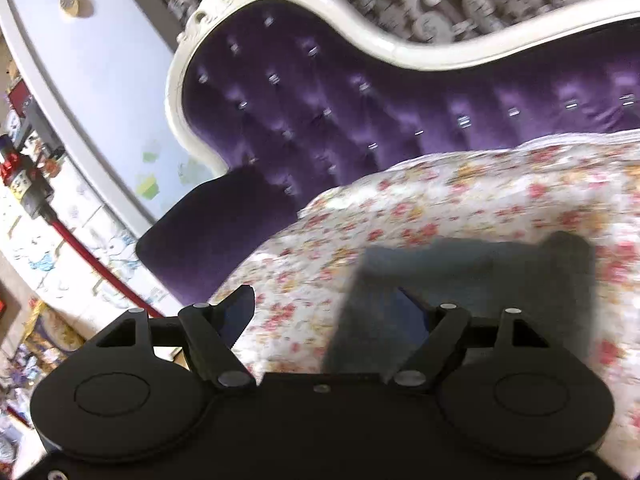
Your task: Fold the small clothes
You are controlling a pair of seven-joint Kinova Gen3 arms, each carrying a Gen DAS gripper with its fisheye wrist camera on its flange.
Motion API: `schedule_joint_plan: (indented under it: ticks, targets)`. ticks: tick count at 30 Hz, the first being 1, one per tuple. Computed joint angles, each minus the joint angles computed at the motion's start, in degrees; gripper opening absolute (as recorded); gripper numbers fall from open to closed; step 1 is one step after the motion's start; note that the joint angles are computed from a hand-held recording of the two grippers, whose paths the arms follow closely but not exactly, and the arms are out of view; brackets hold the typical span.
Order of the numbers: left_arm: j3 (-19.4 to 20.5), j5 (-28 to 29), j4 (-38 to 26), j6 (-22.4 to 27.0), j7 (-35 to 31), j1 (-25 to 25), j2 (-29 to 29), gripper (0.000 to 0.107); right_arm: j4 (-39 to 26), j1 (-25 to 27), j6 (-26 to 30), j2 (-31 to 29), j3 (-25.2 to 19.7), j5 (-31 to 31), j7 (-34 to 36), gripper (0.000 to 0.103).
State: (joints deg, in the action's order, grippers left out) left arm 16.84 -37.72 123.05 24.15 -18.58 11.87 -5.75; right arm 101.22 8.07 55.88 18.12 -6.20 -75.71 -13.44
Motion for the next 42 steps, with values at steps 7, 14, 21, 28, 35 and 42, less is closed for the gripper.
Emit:
schedule_joint_plan:
  ticks: [7, 14, 21, 28, 35, 42]
  targets:
    - [-13.5, -6.4, -3.7, 2.9, 1.9, 14.4, -0.4, 0.084, 8.7, 5.2, -10.4, -2.9, -4.0, -1.4, 8.6, 0.079]
    - [-11.9, -13.8, -6.0, 1.1, 9.1, 12.8, 4.3, 0.084, 15.3, -0.7, -23.1, -6.8, -1.5, -4.4, 19.1, 0.077]
    - [4.8, -15.5, -8.3, 3.2, 7.6, -1.4, 12.6, 0.085, 16.3, 1.2, -25.0, -3.8, 0.1, -3.1, 14.5, 0.079]
    - [8.7, -17.0, -5.3, 2.3, 11.0, -5.9, 10.1, 0.084, 17.9, 3.4, -20.9, -5.5, 0.8, -7.1, 16.6, 0.080]
    - [-8.6, -29.4, -6.5, 4.4, 25.0, 11.9, 9.5, 0.084, 14.8, 0.7, -24.0, -6.5, -0.3, -11.3, 19.3, 0.082]
    - [-25.4, -26.6, -6.0, -2.7, 24.9, 25.4, 9.3, 0.085, 5.6, -13.6, -31.4, 1.3, 9.4, 2.0, 3.1, 0.088]
